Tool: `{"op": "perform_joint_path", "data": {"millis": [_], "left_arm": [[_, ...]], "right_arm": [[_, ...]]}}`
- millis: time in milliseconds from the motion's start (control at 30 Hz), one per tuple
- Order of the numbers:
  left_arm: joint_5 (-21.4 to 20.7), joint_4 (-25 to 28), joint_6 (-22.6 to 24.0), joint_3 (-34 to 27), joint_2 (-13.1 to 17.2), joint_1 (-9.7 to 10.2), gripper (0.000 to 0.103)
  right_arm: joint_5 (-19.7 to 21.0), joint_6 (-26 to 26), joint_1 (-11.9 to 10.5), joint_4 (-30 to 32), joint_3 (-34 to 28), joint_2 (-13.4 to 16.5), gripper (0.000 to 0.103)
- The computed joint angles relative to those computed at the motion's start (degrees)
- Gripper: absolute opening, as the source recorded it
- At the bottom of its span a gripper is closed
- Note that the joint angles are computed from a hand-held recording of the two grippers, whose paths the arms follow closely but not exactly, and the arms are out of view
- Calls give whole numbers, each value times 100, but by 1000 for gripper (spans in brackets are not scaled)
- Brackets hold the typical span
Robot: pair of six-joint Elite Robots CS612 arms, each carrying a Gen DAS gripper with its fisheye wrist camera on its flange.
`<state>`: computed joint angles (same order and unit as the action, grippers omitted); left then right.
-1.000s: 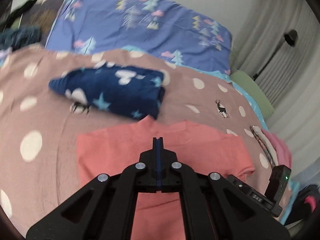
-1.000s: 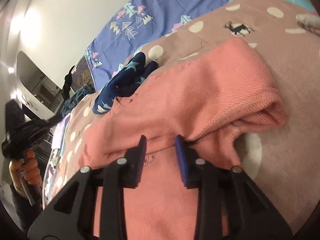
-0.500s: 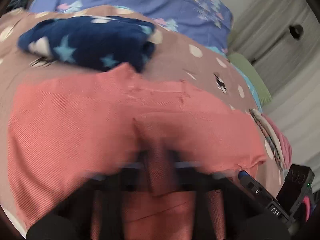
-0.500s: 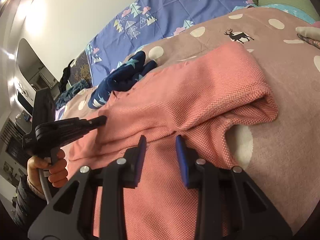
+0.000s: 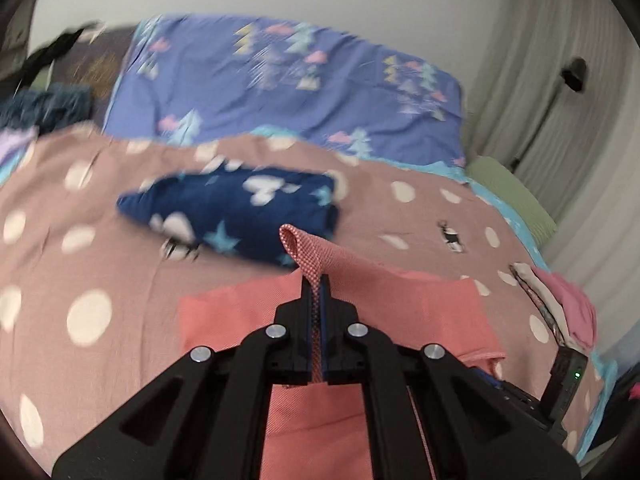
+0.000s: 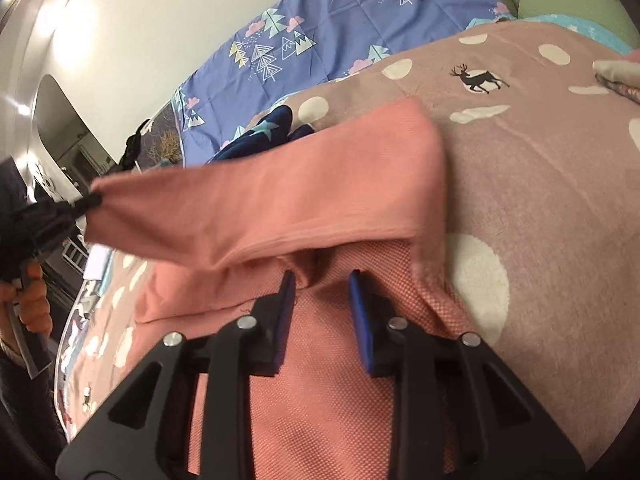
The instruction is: Fold small clothes
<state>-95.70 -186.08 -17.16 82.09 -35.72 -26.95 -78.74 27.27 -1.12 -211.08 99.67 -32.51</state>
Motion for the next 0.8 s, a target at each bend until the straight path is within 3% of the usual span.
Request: {"op": "perform_joint_path", "data": {"millis": [167,300,367,400,467,500,533,600,667,700,767,800], "left_arm": [[-316,295,-399,-138,166,162,2],[-519,299,-532,-229,213,200,2],[-630,246,-574,-262,191,193,2],[-703,193,-606,-289,166,181,2],[-860,51,-612,-324,109,150,2],[-873,25,-559,-332,78,125,2],[-795,-2,-471,-315,28,82,2],[-448,-73,-294,-246,-73,-23,2],[-241,-112,-235,-196,-121,-66,2],[-173,-158,-196,-174,-123,-73,2],[-86,-141,-138,-177,-101,-65,2],[-146,-75,-216,-207,-68,-38,2]], "right_arm": [[-539,-469,167,203,22,-118,25],[-1363,-1897,531,681,-143,-249,23],[-1740,-2570,688,1444,-410,-278,14],[-1658,-2575,678,1709,-487,-286,8],[-979,-2326,557,2184,-645,-290,7],[-863,-2197,523,2363,-730,-271,7],[-986,-1951,483,2411,-784,-246,7],[-1671,-1392,486,2219,-739,-226,0],[-1723,-764,374,1715,-470,-261,0],[-1665,-602,332,1519,-353,-277,8],[-1944,-444,328,1357,-166,-315,12],[-1845,-437,305,1311,-114,-325,12]]}}
